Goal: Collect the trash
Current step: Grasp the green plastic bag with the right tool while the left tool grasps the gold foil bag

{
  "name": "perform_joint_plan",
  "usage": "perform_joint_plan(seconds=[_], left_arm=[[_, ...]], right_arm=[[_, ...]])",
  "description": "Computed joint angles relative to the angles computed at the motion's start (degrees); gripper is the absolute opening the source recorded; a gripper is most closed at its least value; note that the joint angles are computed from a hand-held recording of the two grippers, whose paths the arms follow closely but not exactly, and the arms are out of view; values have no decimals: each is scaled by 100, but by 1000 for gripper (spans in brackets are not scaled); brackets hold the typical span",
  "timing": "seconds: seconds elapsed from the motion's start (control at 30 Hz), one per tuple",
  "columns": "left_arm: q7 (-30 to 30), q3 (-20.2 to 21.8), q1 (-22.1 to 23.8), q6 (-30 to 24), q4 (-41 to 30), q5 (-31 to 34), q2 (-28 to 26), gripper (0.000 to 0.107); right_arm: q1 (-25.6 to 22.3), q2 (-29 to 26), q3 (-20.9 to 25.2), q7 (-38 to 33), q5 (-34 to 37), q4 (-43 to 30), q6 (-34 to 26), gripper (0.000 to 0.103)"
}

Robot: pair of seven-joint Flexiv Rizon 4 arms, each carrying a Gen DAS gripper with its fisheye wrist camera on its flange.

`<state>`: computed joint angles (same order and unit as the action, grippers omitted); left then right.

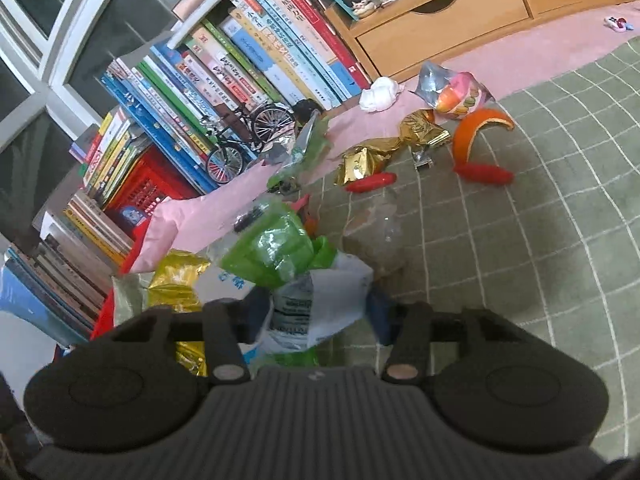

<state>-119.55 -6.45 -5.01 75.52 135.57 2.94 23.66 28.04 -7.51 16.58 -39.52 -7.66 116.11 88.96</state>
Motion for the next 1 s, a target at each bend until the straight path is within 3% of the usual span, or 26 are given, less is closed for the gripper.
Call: perform_joint_plan(seconds=[0.1,0.23,0.33,0.47,0.53,0.83,1.0], left_arm=[[99,-93,170,-241,-225,194,-153,103],[19,-208,307,-502,-557,436,-475,103],[-10,-205,303,-615,-797,614,-734,103],[7,-59,161,-537,-952,638,-984,103],[-22,-12,124,-485,-977,680,-1038,100],[253,186,-109,-27,-849,441,-1189,83],[-148,-6,122,-83,-891,920,-1148,70]], right_arm=[[54,130,-102,33,-256,151,63,53],[122,395,-363,572,-923,527,396,53],[43,627,-605,1387,-1938,847,686,53],[-490,906,-488,2255,-3312,1052,705,55],[-659,1023,-333,2227,-3396,1114,642,55],[-782,1184,91,1712,-2587,1297,564,56],[-903,1177,233,1965,-2668,1414,707,56]])
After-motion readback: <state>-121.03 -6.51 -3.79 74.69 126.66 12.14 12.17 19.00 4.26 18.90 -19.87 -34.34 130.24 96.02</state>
